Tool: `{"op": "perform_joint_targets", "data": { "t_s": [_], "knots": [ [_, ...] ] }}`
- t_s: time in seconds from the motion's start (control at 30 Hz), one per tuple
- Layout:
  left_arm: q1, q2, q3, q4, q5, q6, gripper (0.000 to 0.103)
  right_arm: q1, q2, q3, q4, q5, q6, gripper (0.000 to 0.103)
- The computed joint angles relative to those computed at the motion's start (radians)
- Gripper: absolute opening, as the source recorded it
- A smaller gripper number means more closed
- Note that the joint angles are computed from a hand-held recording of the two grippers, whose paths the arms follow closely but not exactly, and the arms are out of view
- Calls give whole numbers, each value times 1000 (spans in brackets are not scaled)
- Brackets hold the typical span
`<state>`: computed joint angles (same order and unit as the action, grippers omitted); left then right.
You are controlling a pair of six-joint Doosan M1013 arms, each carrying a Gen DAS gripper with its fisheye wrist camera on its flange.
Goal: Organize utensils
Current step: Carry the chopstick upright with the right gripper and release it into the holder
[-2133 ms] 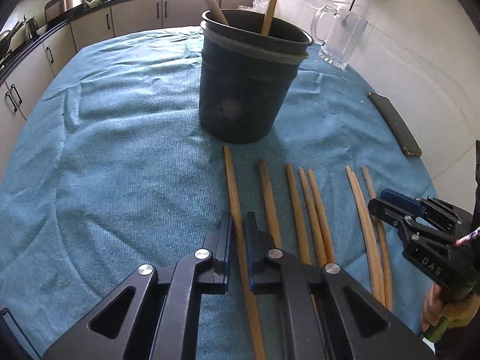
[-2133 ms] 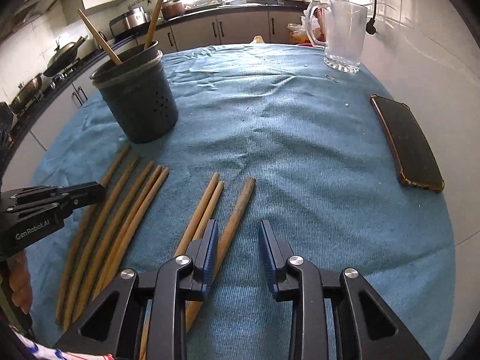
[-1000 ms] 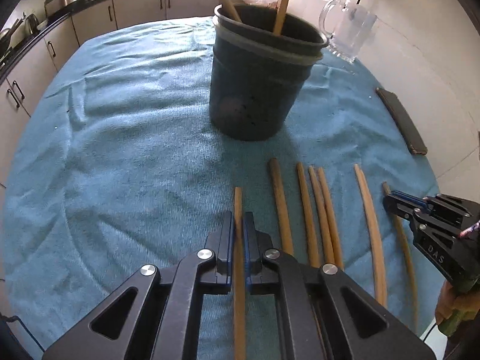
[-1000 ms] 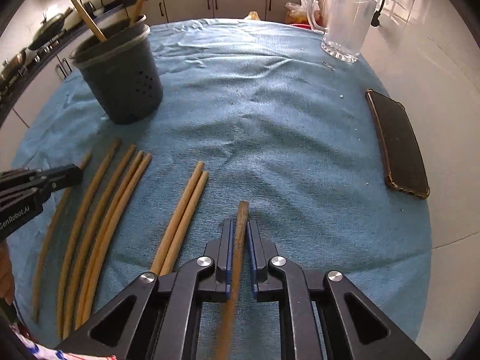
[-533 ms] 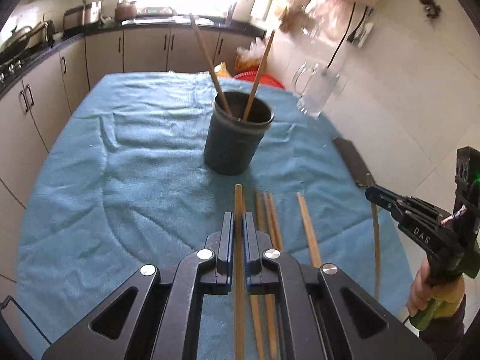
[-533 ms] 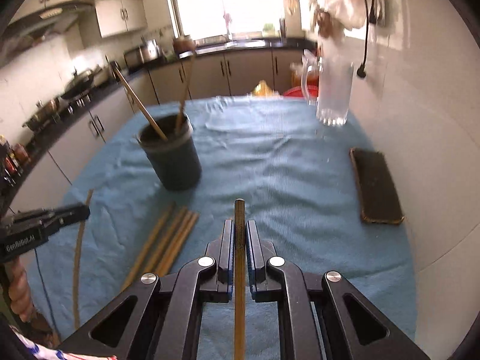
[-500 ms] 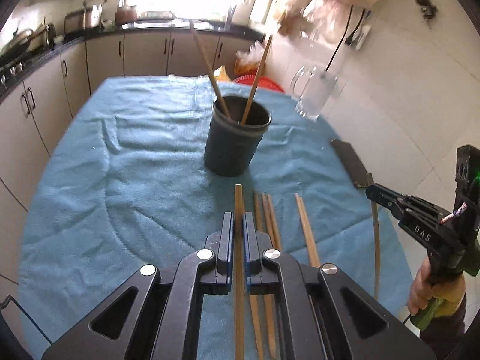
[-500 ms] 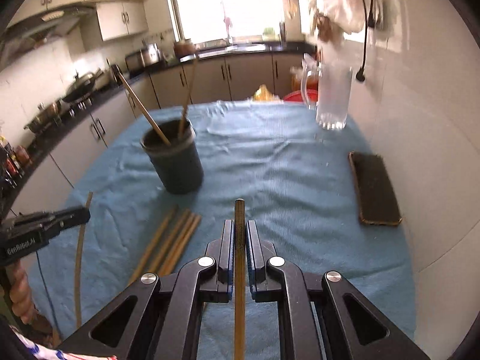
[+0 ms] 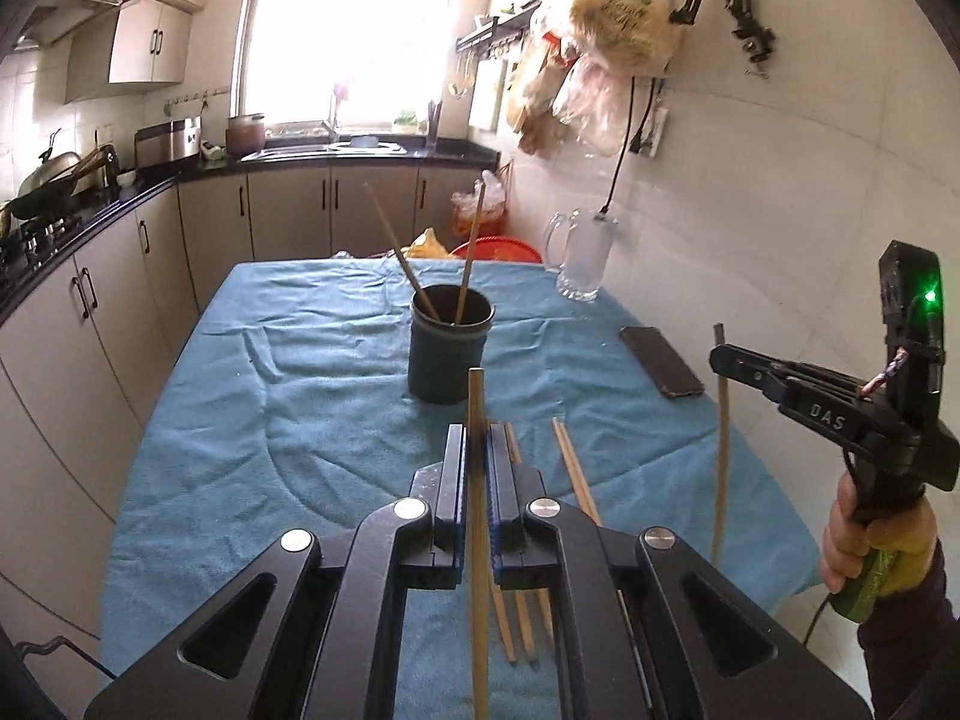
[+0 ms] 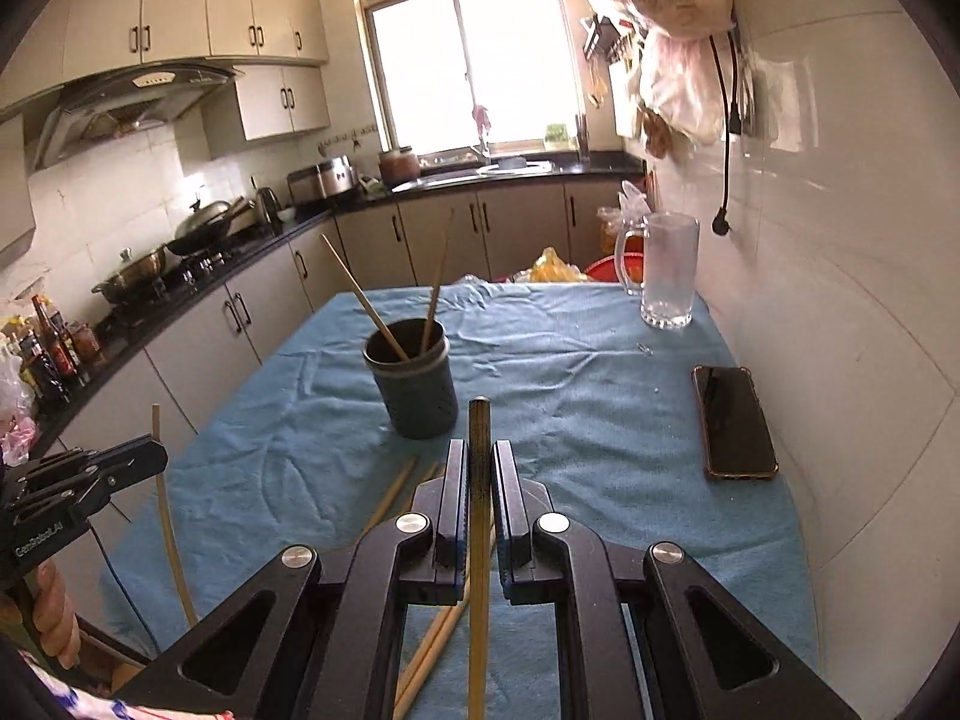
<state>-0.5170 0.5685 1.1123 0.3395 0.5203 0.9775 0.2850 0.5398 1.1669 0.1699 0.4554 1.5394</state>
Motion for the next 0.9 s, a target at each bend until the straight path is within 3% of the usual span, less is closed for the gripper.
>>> {"op": "perform_joint_targets", "data": {
  "t_s": [0.23,0.9],
  "knots": [
    [3,-36,44,-127,-72,99,5,6,-30,40,32,-49,-45,8],
    [14,-35,7,-38,-132,-6,5,0,-14,-11,85,-70,-106,8]
  ]
}}
